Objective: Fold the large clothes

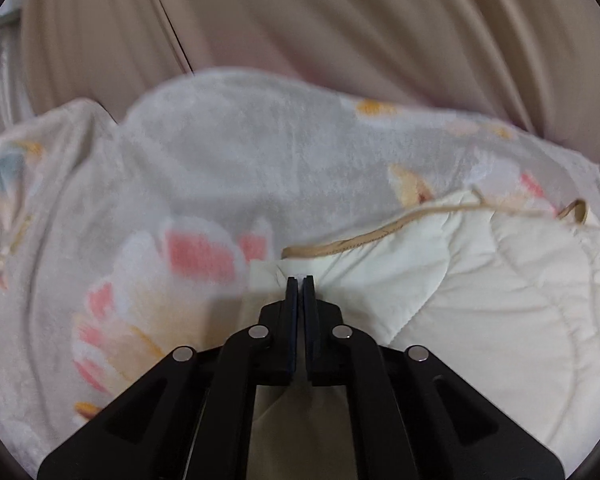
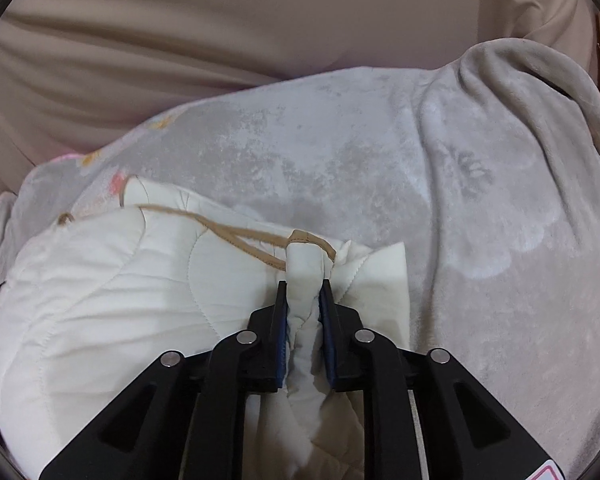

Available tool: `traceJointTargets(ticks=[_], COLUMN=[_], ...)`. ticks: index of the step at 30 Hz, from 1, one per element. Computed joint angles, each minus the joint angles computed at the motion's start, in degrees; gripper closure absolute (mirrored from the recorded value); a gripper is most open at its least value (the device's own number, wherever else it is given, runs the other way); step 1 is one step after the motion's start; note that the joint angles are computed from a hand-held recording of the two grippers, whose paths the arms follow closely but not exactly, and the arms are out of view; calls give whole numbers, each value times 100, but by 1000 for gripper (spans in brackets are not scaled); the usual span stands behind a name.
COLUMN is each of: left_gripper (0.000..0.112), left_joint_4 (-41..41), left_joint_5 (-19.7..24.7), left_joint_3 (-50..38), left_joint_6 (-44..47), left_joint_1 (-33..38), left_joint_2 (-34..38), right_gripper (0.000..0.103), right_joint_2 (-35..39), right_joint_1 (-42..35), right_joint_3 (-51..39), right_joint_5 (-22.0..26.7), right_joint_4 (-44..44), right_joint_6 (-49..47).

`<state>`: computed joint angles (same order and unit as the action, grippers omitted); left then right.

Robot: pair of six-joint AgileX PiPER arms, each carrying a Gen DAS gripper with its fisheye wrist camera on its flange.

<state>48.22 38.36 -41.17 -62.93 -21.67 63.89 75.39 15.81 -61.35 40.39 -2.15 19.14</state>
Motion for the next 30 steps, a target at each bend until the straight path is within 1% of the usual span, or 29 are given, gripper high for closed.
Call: traceJointTargets(ticks=[1,3,4,5,6,7,8,9,10,11,13,14,15,16,17,19,21,22,23,24,25,26,27,29,30], left_gripper=[109,103,102,99,89,82,73,72,72,72,72,72,73,72,72,72,72,72,72,72,73,72,73,73,73], left_joint_4=[227,404,471,529,566,528,501,492,501,526,435,323,208,74,-32,-312,-267,-300,-364,-327,-336,-268,-318,-948,-1096], left_joint_5=[359,1011,1262,1444,1563,1529,1446,1306,1236,1170,802,638,558,364,172,-187,-258,-363,-427,-436,-451,-446,-555,-943,-1143], left_joint_3=[-29,-262,-444,-647,-921,-1108,-1239,-1371,-1490,-1570,-1601,-1573,-1523,-1418,-1295,-1030,-857,-717,-619,-502,-423,-313,-232,-101,-3], left_joint_6=[-212,-380,-446,-499,-526,-488,-486,-501,-493,-517,-484,-424,-410,-361,-342,-136,-166,-86,0,-19,42,31,134,795,924], left_joint_1=[-355,-1116,-1513,-1921,-2388,-2625,-2788,-2916,-2952,-2944,-2616,-2379,-2264,-2046,-1854,-1389,-1145,-957,-814,-661,-521,-358,-152,360,510], left_joint_2=[-285,-754,-860,-884,-765,-597,-405,-80,256,583,1116,1338,1445,1477,1439,1249,1145,1061,974,864,776,675,632,534,513], right_gripper=[80,78,78,78,78,78,78,79,80,82,88,88,91,93,93,93,93,93,95,101,103,103,103,103,103], right_joint_2=[-171,-786,-1034,-1133,-1133,-1048,-789,-544,-253,113,629,859,989,1017,970,812,654,603,543,514,457,428,375,217,189], right_joint_1=[38,219,395,640,926,1321,1782,2105,2489,2903,3222,3214,3129,2895,2712,2330,1933,1710,1446,1249,1073,886,782,624,525], right_joint_3=[17,153,141,23,-142,-340,-610,-818,-1004,-1192,-1421,-1493,-1537,-1477,-1370,-1145,-899,-788,-664,-590,-498,-425,-344,-158,-98], right_joint_5=[-24,-206,-293,-314,-247,-167,-118,-99,-99,-63,46,116,169,127,85,63,83,67,9,-42,-82,-127,-146,-179,-196], right_joint_4=[-165,-559,-639,-632,-714,-829,-781,-749,-903,-1232,-1485,-1442,-1333,-1057,-875,-839,-860,-806,-612,-434,-208,23,25,77,176], right_joint_6=[249,894,1086,1111,1173,1243,1137,1039,1086,1229,1288,1212,1145,969,890,894,949,897,729,583,393,184,192,149,53])
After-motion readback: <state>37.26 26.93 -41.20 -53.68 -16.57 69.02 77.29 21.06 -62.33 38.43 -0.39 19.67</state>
